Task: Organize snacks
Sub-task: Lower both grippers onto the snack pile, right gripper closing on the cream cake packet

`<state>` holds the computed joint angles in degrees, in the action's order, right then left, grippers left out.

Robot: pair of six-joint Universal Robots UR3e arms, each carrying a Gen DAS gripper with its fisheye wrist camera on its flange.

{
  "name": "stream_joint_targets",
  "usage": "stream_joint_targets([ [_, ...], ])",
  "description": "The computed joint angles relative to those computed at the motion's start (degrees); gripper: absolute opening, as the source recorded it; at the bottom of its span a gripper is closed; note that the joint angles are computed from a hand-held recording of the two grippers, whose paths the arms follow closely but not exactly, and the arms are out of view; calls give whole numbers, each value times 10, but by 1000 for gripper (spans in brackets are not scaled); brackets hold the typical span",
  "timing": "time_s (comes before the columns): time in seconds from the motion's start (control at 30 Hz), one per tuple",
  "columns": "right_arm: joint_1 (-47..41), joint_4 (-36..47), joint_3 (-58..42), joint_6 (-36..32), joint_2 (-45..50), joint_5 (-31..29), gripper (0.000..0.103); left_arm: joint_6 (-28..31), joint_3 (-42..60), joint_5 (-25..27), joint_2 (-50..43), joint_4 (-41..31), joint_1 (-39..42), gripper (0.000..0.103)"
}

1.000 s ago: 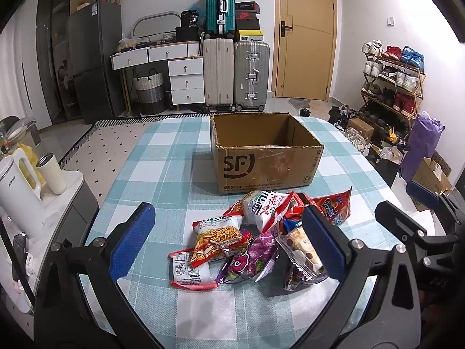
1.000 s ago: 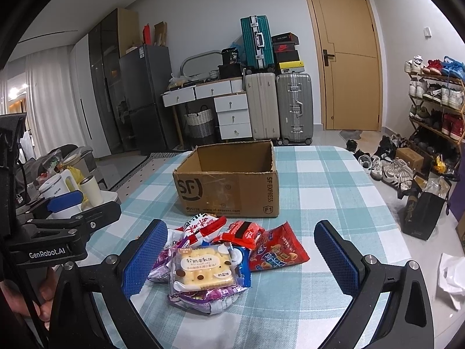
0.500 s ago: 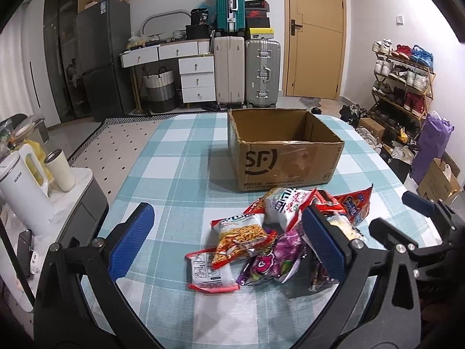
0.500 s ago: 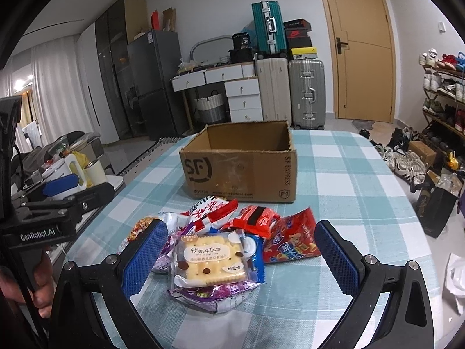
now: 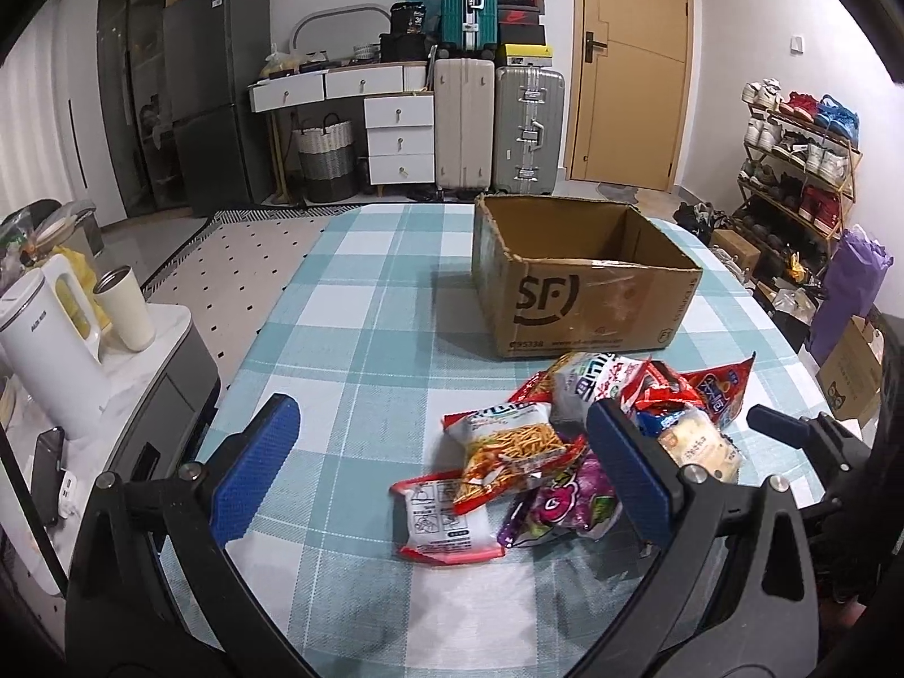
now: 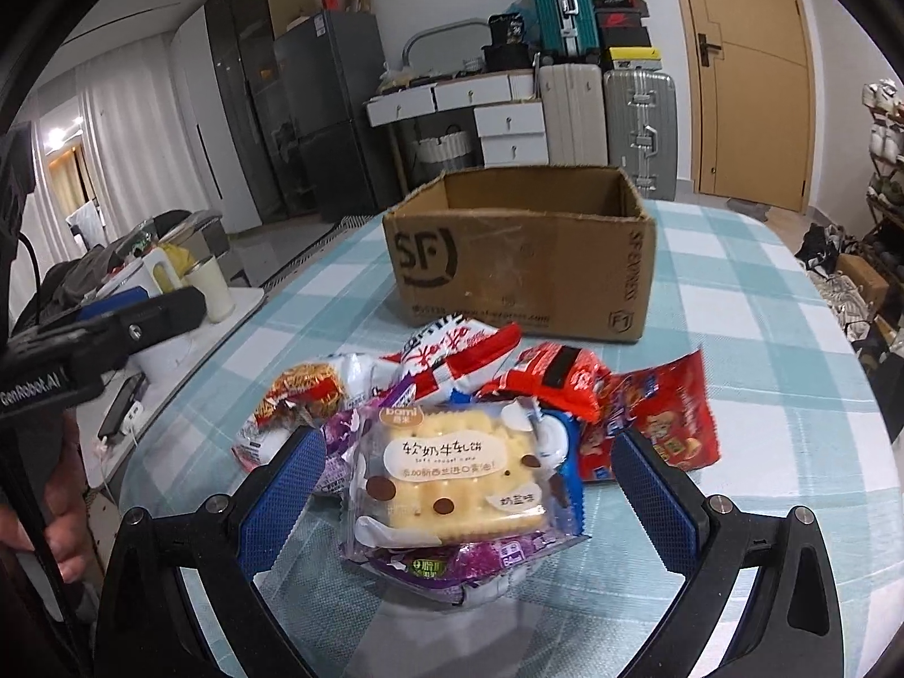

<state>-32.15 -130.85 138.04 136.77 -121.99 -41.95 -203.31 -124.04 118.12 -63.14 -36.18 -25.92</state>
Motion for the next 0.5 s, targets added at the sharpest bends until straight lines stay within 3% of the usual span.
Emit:
stream_joint_targets([
  [0.17, 34, -73, 9, 32, 49, -18, 103, 4, -14, -9, 17, -7, 18, 101],
  [0.5, 41, -82, 14, 33, 69, -24, 100, 14, -37, -34, 39, -12, 52, 101],
])
